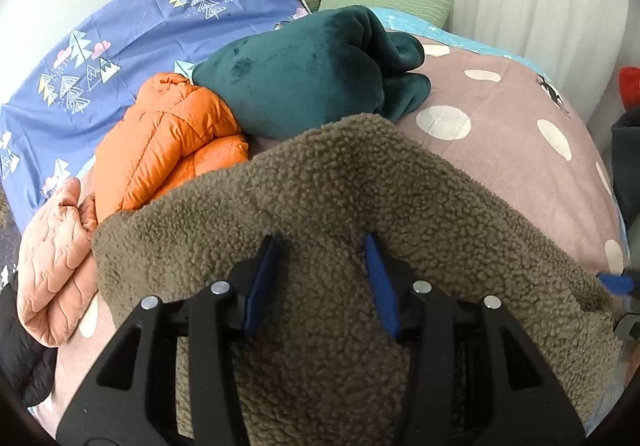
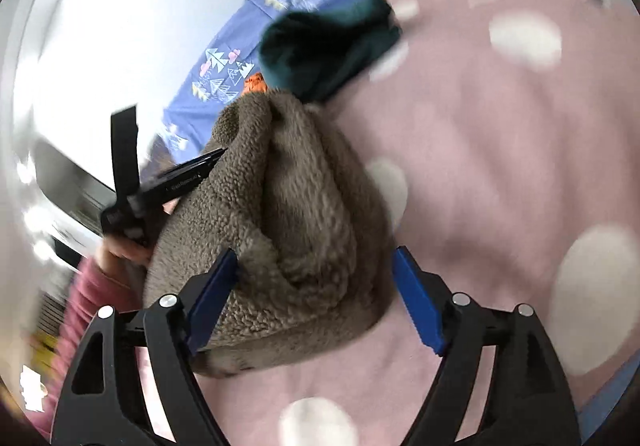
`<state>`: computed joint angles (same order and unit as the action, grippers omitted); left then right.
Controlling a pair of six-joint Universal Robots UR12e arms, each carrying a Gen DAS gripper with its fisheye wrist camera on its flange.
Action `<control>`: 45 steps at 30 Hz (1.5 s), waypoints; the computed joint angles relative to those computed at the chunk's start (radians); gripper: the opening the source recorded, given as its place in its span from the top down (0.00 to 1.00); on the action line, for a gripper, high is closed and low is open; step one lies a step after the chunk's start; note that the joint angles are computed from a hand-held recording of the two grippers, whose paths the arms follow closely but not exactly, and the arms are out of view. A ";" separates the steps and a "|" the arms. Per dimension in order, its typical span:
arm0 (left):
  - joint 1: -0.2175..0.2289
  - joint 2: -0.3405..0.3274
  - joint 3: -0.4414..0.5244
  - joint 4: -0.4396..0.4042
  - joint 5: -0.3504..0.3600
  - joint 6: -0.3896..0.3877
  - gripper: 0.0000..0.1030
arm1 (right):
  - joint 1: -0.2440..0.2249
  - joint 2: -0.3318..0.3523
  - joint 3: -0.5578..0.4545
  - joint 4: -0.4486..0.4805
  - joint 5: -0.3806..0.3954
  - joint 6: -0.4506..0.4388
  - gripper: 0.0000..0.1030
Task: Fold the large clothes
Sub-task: 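Lift the rolled fleece bundle off the bed with both grippers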
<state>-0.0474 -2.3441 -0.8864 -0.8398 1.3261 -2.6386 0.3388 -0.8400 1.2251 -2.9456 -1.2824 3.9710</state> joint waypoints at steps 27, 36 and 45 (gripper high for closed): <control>0.061 0.029 -0.056 0.108 -0.176 -0.178 0.24 | 0.005 0.065 -0.116 0.065 0.064 -0.019 0.46; 0.185 -0.004 -0.069 0.106 -0.276 -0.543 0.15 | 0.002 0.070 -0.116 0.052 0.076 -0.013 0.40; 0.228 -0.113 0.024 0.004 -0.558 -0.708 0.02 | 0.001 0.081 -0.134 0.068 0.074 -0.007 0.32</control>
